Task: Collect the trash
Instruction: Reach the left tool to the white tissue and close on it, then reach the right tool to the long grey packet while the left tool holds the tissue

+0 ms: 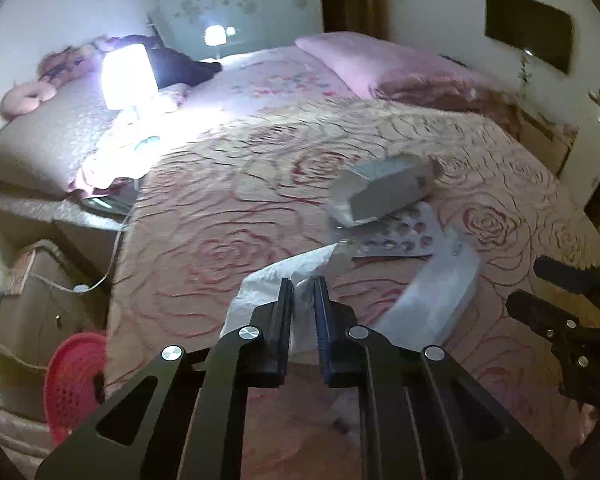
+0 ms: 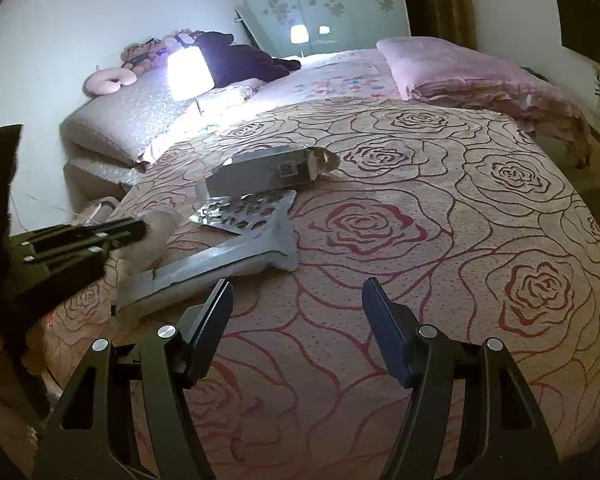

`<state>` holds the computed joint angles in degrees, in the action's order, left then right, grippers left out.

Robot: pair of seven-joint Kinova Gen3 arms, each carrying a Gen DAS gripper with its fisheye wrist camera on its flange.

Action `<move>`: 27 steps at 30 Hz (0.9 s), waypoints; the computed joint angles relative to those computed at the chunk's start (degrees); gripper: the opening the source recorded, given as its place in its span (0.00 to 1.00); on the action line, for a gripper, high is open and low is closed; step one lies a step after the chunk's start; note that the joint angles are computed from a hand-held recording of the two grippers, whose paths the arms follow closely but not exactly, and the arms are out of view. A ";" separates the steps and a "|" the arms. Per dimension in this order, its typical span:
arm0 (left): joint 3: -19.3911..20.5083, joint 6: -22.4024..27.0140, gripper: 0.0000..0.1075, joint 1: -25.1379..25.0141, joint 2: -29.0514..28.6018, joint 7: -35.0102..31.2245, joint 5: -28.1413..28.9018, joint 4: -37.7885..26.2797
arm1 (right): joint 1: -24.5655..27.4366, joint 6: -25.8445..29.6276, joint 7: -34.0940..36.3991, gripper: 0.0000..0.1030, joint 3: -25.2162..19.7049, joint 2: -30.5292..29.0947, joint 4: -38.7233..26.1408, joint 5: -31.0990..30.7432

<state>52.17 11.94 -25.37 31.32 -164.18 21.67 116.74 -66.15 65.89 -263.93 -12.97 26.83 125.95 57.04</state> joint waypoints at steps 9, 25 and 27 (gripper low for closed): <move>7.03 -4.94 0.10 -10.47 0.84 1.82 -3.49 2.50 | 0.98 -0.81 2.98 0.63 0.31 0.30 -1.39 0.89; 8.71 -6.57 0.10 -17.87 3.51 12.01 -13.76 3.19 | 5.24 -1.09 22.42 0.73 3.57 2.17 -11.39 3.05; 8.94 -6.58 0.10 -18.48 3.84 12.76 -14.67 3.02 | 5.61 -0.85 24.89 0.76 4.09 2.35 -12.65 3.37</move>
<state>61.11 5.36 -43.85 35.16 -151.42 6.99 119.76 -60.54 65.03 -239.04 -8.88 29.18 113.30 60.41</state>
